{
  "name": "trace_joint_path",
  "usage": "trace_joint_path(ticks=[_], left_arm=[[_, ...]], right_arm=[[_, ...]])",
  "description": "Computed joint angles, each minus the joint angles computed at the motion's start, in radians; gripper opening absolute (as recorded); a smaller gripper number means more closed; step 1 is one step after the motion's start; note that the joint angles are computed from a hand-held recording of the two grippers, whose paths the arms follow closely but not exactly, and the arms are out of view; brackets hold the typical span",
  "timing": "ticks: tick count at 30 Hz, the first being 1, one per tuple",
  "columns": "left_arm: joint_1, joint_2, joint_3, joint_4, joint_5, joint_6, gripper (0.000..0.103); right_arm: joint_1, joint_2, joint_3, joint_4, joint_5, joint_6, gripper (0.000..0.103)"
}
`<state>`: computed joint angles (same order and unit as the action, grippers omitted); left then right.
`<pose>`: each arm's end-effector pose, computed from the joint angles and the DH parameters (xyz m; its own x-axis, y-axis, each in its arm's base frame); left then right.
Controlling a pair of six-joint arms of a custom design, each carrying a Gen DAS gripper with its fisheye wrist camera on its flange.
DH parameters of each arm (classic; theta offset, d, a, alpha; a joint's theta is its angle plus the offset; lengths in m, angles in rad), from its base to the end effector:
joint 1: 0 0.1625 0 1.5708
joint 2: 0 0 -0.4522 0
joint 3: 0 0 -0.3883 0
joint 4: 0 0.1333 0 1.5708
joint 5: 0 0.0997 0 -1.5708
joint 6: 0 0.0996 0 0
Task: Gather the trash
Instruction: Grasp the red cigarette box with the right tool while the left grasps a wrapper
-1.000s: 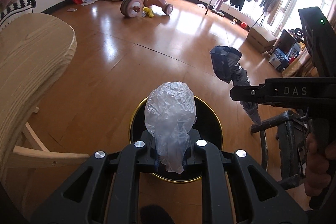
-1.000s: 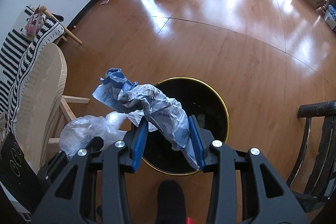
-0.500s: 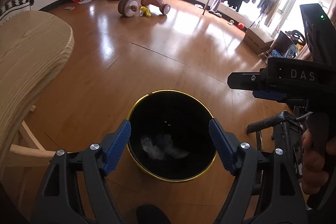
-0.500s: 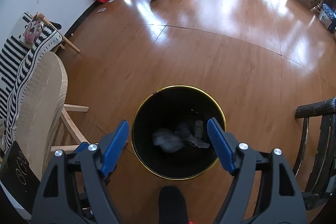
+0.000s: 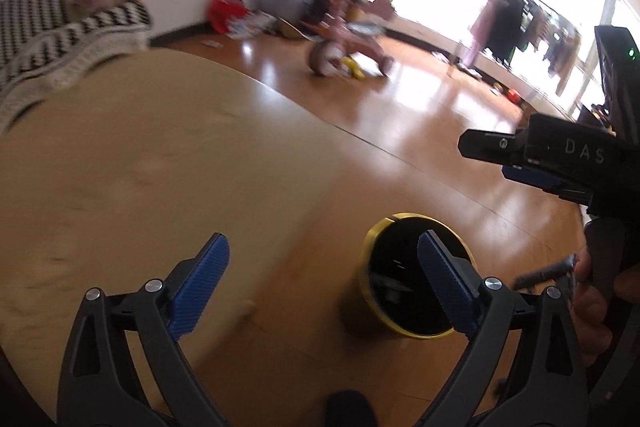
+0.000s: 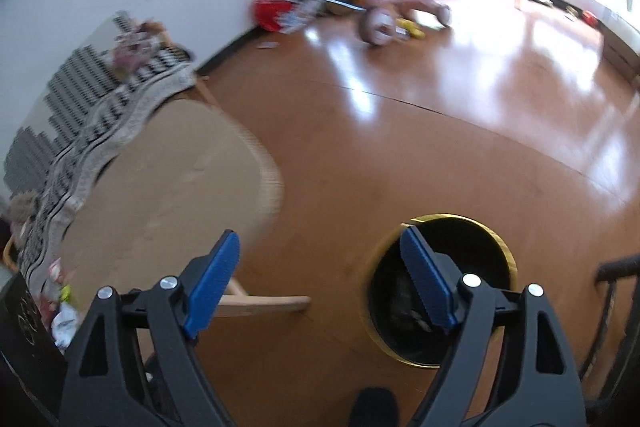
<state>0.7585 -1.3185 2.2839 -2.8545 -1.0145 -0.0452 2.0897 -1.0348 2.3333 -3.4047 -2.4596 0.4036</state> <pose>-0.2024 -0.4479 0.2320 -0.7345 0.4727 -0.4869 0.6569 0.6753 -0.3353 0.2733 -0.3657 0.1742 -0.8515 0.3221 0.4137 -0.1001 0.6745 -0.7314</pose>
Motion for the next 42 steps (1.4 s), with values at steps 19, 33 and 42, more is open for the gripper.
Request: trace_joint_path(ticks=[19,33,42], left_arm=[[0.250,-0.649,-0.116,0.279,0.332,0.112,0.093],[0.421,-0.723,-0.145,0.288,0.307,0.221,0.093],[0.438,-0.654,-0.117,0.219,0.291,0.305,0.093]], right_arm=[[0.228,0.567,-0.683,0.300,0.311,-0.129,0.081],[0.247,0.782,-0.963,0.455,0.496,-0.127,0.081],[0.227,0.849,-1.064,0.492,0.585,-0.077,0.081]])
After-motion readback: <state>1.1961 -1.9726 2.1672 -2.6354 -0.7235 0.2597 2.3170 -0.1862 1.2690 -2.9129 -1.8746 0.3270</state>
